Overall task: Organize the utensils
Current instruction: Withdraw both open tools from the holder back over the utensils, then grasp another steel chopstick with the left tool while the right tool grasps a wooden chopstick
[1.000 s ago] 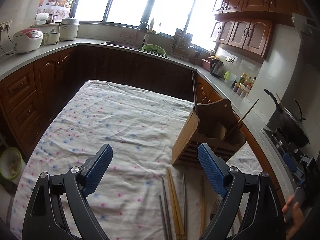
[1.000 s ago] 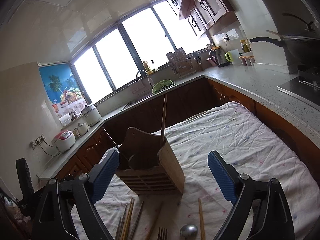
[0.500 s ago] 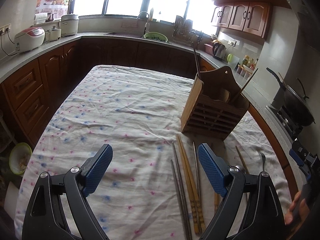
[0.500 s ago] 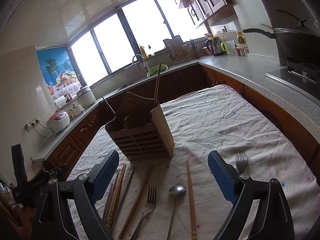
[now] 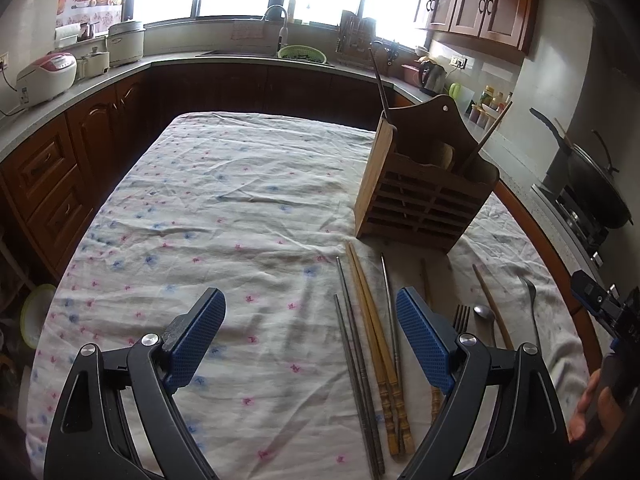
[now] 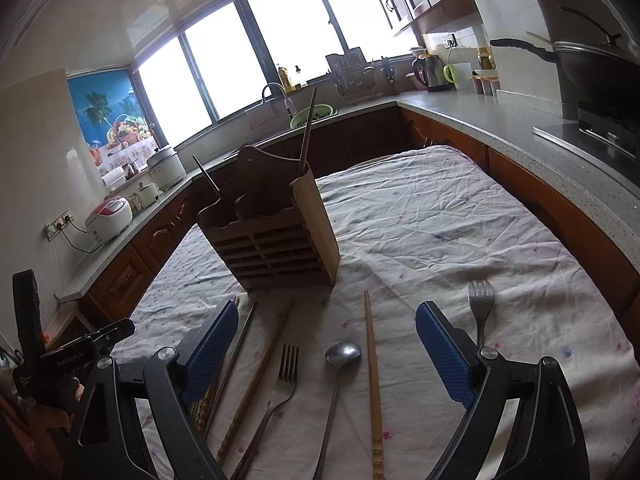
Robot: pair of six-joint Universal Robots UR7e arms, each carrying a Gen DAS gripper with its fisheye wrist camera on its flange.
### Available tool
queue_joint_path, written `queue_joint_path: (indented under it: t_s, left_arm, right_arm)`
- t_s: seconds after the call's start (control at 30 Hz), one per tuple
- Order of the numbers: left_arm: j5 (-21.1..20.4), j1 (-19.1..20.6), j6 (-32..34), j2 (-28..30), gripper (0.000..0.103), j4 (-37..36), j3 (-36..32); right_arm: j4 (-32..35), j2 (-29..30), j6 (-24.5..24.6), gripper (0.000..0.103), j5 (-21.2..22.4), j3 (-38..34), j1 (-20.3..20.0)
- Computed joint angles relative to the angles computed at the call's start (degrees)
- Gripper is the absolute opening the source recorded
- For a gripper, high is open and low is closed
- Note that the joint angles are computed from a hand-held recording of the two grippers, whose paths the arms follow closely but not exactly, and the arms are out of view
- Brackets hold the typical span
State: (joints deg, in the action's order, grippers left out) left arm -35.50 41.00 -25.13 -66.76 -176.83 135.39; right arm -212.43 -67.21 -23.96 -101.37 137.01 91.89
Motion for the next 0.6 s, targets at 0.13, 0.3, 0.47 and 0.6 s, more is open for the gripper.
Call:
queue_joint_path:
  t_s: [0.13,0.3,0.47,0.6]
  left_arm:
    - [-0.9,1.2,0.1,0.8,0.089,1.8,-1.1]
    - [-2.9,3.3,0.9,2.2,0.089,4.9,-3.4]
    - [-3.9,5.0,2.0,4.0,0.089,8.2,-6.6]
    - [-4.7,6.4,3.4,5.8,0.089,9.3,-9.2]
  right_arm:
    - [1.5,0.8,-0.6,0.092,-1.1,-1.1,0.1]
    - [5.2,2.1,-1.5,0.092,-3.3,-3.2,0.1]
    - [7.1,4.2,-2.6,0.092,-6.0,-5.8,0.1]
    - [11.3,5.6,-2.8,0.091,-9.0,-8.7,0.2]
